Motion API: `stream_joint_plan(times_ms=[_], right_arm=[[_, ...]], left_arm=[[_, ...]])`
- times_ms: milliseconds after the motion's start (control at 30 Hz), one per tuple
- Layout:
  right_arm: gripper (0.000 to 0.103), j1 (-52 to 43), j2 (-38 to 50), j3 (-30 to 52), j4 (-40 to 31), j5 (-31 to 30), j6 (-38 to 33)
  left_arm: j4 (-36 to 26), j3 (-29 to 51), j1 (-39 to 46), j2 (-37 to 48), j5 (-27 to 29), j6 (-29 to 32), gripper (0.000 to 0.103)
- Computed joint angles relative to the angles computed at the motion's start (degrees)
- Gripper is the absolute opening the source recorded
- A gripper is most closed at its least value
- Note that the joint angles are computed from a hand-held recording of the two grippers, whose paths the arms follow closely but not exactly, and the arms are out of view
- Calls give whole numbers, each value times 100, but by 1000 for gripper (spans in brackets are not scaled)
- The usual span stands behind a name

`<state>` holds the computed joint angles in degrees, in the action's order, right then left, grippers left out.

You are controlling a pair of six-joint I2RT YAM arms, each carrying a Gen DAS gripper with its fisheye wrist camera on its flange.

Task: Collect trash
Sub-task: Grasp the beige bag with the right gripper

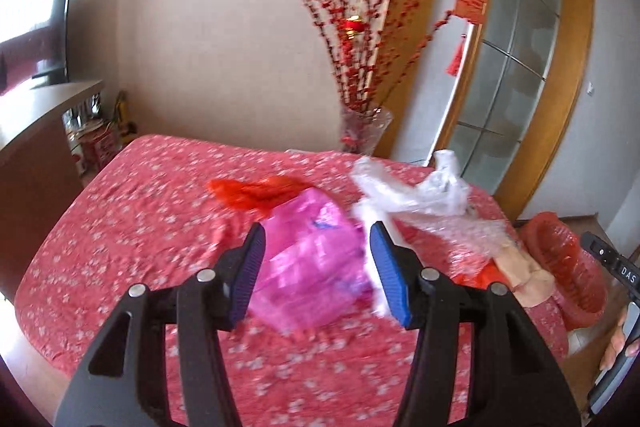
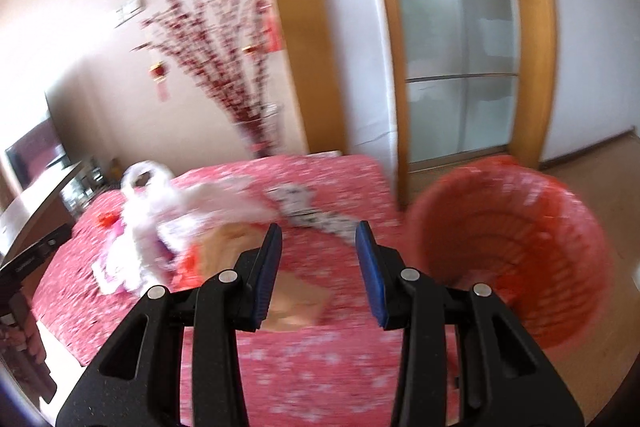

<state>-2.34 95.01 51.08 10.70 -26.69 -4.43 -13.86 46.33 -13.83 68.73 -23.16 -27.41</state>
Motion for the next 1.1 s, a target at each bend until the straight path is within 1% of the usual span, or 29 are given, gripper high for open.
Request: stream_joint_plan(times_ms=[133, 233, 367, 500, 567, 667, 900, 1100], right_arm=[[36, 452, 25, -1, -137, 29, -30], [32, 745, 130, 13, -189, 180, -96], [31, 946, 310, 103, -295, 361, -145], [18, 965, 557, 265, -417, 432, -180], [6, 948, 628, 313, -484, 431, -237], [3, 868, 566, 209, -390, 385, -264], [3, 469, 59, -193, -112, 260, -262], [3, 33, -181, -330, 70, 232, -243]], left_arm=[[88, -201, 260, -122, 215, 26, 54], [113, -352, 248, -248, 226, 21, 54], [84, -346, 158, -247, 218, -42, 54], [115, -378, 103, -252, 248, -53, 54], [131, -349, 52, -206, 257, -59, 54], [163, -278, -30, -113, 252, -54, 54], [199, -20, -255, 126, 232, -38, 54], [296, 478, -606, 595, 249, -22, 54]])
